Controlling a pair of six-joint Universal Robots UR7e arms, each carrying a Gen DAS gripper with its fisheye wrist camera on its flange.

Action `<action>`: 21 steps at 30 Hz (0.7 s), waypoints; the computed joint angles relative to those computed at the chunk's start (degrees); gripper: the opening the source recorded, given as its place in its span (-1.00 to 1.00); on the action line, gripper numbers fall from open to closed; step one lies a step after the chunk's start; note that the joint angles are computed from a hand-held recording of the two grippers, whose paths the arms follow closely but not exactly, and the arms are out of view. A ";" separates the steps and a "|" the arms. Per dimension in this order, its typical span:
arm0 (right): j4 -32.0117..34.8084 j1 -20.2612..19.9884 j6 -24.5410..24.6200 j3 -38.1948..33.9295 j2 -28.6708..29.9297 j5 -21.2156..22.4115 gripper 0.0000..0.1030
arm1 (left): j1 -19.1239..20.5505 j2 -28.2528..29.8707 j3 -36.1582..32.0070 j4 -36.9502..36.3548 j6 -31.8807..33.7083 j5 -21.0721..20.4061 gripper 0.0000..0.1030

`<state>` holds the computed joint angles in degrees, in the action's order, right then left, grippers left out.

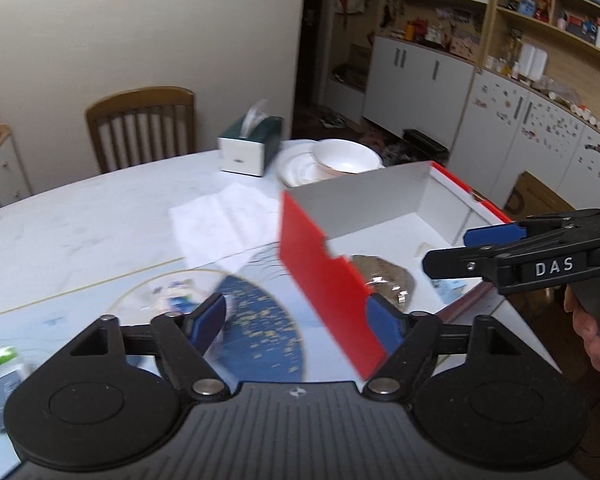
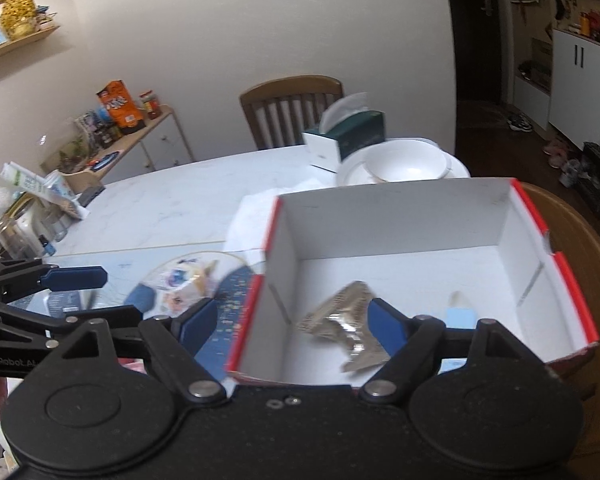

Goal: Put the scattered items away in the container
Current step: 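Withdraw both tools from the box back over the table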

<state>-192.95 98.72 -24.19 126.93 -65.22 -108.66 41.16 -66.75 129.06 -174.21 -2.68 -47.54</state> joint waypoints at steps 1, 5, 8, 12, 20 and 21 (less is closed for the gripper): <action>-0.34 0.56 0.32 0.19 0.34 -0.15 0.65 | 0.04 -1.19 0.85 -0.31 0.22 0.45 0.54; -2.11 2.83 1.24 0.11 2.60 -1.15 0.77 | 0.57 -6.11 3.60 0.69 0.01 1.81 0.59; -3.05 4.64 2.01 -0.37 4.62 -2.08 0.79 | 1.41 -10.15 5.64 2.45 -0.68 2.18 0.63; -3.95 7.05 3.56 -1.33 7.48 -3.44 0.86 | 3.55 -14.72 7.94 3.36 0.25 1.95 0.86; -4.12 10.90 6.24 -3.70 13.43 -6.07 0.87 | 7.97 -22.57 11.39 7.72 1.96 1.85 1.00; -4.32 11.40 6.50 -4.07 14.36 -6.73 0.87 | 8.47 -23.42 11.96 7.82 2.17 1.86 1.00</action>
<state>-197.26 110.13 -17.69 122.86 -50.86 -115.40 49.63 -90.18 141.02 -166.39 -0.52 -45.68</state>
